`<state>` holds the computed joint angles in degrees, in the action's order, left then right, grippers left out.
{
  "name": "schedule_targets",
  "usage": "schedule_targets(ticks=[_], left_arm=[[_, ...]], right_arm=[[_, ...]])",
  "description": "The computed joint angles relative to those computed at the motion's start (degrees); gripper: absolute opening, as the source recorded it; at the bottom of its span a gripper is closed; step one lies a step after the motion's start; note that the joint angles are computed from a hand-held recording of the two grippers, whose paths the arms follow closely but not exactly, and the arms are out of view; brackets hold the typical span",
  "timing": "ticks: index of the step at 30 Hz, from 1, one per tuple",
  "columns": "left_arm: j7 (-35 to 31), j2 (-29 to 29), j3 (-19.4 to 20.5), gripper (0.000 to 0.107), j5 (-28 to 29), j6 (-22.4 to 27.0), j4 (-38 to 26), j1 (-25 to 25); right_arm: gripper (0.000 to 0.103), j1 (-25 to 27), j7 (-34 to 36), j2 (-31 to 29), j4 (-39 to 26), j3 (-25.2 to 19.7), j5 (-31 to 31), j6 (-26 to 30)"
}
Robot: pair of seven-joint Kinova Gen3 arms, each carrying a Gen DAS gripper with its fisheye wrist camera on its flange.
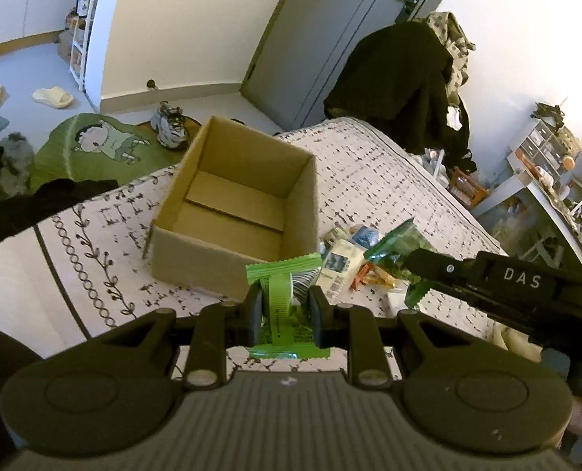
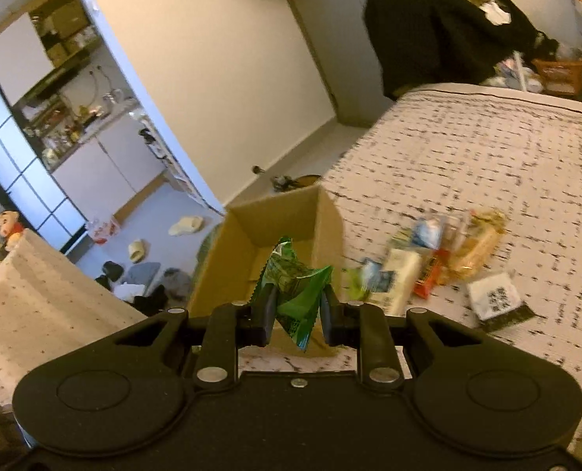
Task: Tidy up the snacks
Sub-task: 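Carry both green candies over the cardboard box and open both grippers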
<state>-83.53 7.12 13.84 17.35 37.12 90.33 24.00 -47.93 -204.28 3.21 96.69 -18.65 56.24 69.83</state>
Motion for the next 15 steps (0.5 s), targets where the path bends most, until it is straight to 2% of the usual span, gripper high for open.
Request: schedule_targets(ticks=[5, 15], left_arm=[[-1.26, -0.47, -0.51, 0.023, 1.23, -0.91, 0.3, -1.28], [0.42, 0.41, -1.56, 0.023, -0.98, -2.2, -0.66, -2.22]], right_arm=[[0.023, 0.05, 0.93, 1.42, -1.46, 0.76, 1.24, -2.32], [0.023, 0.63, 0.89, 3.53, -2.62, 3.57, 3.37, -7.5]])
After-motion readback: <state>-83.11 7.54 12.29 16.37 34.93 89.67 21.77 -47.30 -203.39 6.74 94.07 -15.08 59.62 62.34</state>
